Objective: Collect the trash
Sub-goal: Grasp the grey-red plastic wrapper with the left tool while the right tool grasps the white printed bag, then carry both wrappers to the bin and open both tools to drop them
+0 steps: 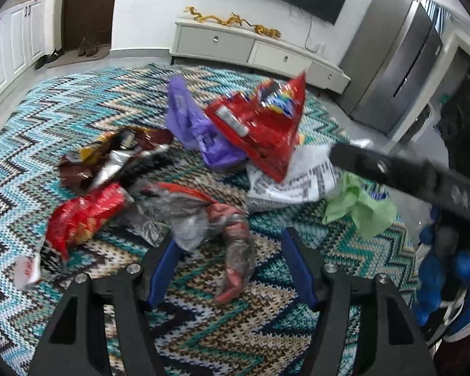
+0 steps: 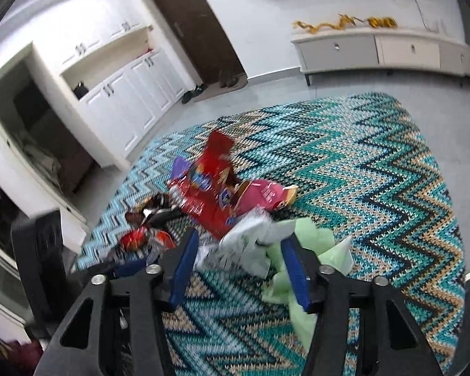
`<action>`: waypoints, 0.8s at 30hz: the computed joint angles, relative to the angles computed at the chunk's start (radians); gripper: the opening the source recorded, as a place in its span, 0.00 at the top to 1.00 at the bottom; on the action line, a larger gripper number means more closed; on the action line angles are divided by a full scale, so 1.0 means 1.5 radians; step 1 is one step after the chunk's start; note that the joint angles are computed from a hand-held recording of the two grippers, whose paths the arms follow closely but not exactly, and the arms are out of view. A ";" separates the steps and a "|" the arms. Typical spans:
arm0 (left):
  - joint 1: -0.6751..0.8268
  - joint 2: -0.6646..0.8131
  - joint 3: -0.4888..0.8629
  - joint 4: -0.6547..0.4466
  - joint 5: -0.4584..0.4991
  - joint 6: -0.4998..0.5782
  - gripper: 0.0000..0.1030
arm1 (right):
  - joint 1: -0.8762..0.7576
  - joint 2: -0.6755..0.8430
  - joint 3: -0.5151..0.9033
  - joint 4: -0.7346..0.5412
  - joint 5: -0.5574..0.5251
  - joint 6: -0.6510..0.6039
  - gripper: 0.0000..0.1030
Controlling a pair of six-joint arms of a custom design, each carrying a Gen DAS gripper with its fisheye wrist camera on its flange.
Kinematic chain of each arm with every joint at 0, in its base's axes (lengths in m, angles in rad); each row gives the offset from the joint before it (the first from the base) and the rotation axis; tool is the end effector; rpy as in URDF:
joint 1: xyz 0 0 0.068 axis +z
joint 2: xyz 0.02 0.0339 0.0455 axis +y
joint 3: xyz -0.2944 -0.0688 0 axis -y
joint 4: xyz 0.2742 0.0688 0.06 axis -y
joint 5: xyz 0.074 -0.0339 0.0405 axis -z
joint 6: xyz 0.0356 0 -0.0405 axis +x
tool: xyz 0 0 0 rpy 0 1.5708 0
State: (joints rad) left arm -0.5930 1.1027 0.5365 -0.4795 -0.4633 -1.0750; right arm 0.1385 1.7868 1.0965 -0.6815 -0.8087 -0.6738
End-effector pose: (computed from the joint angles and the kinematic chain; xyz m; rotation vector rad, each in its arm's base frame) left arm 0.1779 -0.1007 0.1882 -0.7367 2.3457 -0.0995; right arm 0.3453 0.0741 0.1761 -1.1157 2.3165 0.9923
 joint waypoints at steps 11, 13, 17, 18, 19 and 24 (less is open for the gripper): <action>-0.093 -0.018 0.007 -0.065 -0.043 -0.084 0.88 | -0.058 -0.047 -0.013 -0.089 -0.069 -0.081 0.86; -0.136 -0.029 0.018 -0.100 -0.063 -0.119 0.88 | -0.093 -0.071 -0.012 -0.149 -0.086 -0.141 0.86; -0.220 -0.040 0.051 -0.168 -0.107 -0.183 0.88 | -0.161 -0.094 -0.007 -0.235 -0.104 -0.232 0.87; -0.225 -0.038 0.067 -0.177 -0.111 -0.180 0.88 | -0.187 -0.095 -0.001 -0.261 -0.109 -0.258 0.87; -0.235 -0.035 0.079 -0.185 -0.116 -0.181 0.88 | -0.216 -0.093 0.007 -0.282 -0.113 -0.281 0.87; -0.239 0.025 0.159 -0.165 -0.117 -0.105 0.88 | -0.351 -0.042 0.080 -0.336 -0.122 -0.336 0.87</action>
State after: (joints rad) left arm -0.9522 1.1406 0.7748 -0.7274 -0.6384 -1.2320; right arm -0.3877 1.7245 1.2157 -1.1850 -0.9919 -1.1771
